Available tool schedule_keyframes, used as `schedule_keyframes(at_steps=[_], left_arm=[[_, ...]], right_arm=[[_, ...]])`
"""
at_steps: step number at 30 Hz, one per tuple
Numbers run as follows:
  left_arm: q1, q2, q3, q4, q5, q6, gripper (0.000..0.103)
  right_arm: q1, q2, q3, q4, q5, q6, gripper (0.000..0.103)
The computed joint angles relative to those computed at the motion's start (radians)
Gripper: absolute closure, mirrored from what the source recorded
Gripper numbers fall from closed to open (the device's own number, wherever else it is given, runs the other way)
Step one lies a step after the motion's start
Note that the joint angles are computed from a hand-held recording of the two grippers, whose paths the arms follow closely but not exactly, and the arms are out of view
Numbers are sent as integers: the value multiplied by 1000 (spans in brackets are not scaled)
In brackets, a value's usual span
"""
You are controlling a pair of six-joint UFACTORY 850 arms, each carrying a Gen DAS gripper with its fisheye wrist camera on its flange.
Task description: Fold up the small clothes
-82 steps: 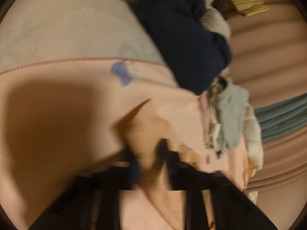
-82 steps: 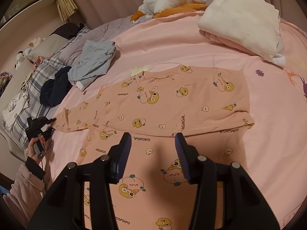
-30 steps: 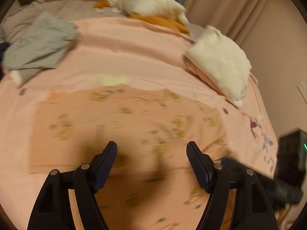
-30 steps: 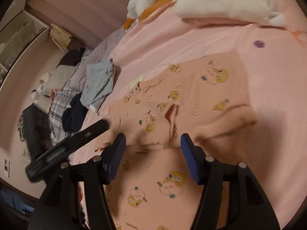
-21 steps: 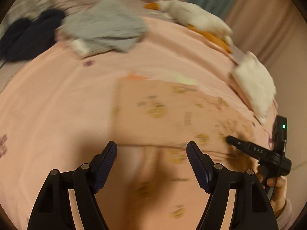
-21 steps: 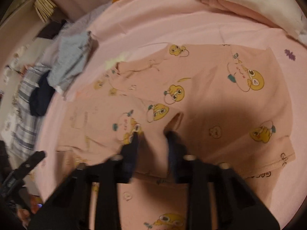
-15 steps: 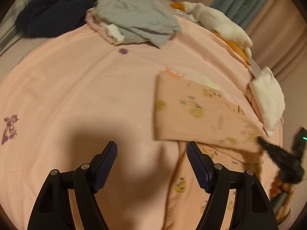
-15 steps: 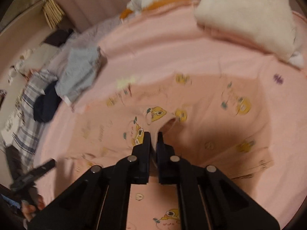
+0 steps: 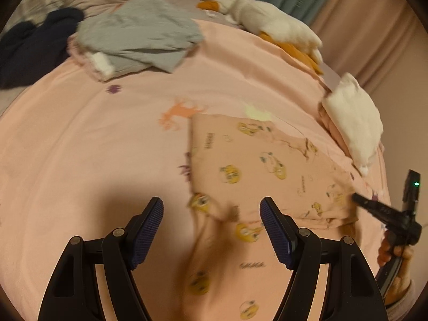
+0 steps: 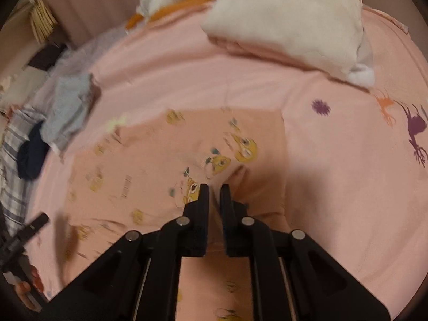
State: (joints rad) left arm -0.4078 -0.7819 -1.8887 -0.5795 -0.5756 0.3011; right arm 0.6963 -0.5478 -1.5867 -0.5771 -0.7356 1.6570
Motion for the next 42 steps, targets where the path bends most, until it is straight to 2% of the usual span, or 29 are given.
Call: schedule_keyframes(at_steps=[1,2,4,5,6,7,8,11,15,17,21,22,23,24,25,26,28,33,36,42], left_arm=[[-5,-15,-22,4,-8,0,29],[-10,-29,-41,7,-14,3,29],[-20,-50,-70,5,-16,22,29],[-23,-60,-83,0,-22,35,29],[-26,-69,-94,-12,-29,53,29],[-29,-75,-101,-15,-31,65,34],[-34,-82,-106,-6,-32,70,44],[-40,-97,-112,4,-49,90,63],[-45,-107,-101,73,-53,59,63],[-43,-107,-88,64,-52,80,63],[-39,-94,-88,53,-80,77,63],[-33,-81,-74,32,-85,81,62],[-27,-65,-56,5,-91,88,55],[-20,-42,-28,-24,-92,99,48],[-12,-17,7,-57,-84,120,33],[-1,24,66,-101,-68,159,27],[17,70,133,-161,-65,214,26],[69,133,253,-292,-159,295,26],[85,156,316,-352,-202,343,26],[114,212,450,-542,-295,485,26]], right_arm=[[0,-2,-1,-8,-25,5,78],[5,4,8,-42,-53,38,73],[18,25,33,-122,-97,118,71],[23,41,52,-161,-86,149,71],[26,63,81,-200,-37,171,71],[28,70,89,-212,11,159,73],[30,77,102,-218,65,132,78],[44,42,68,-143,69,-11,90],[39,-2,49,-36,8,-97,93],[35,11,86,-33,42,-77,93],[46,48,115,-34,56,-30,85],[56,69,131,-46,65,0,77],[68,97,157,-71,80,42,64],[82,122,182,-96,91,85,58],[99,153,217,-132,111,146,49],[109,173,241,-151,123,182,47],[135,215,293,-168,143,247,46],[185,288,410,-163,209,376,42],[211,310,469,-190,277,482,43],[251,315,515,-439,419,783,43]])
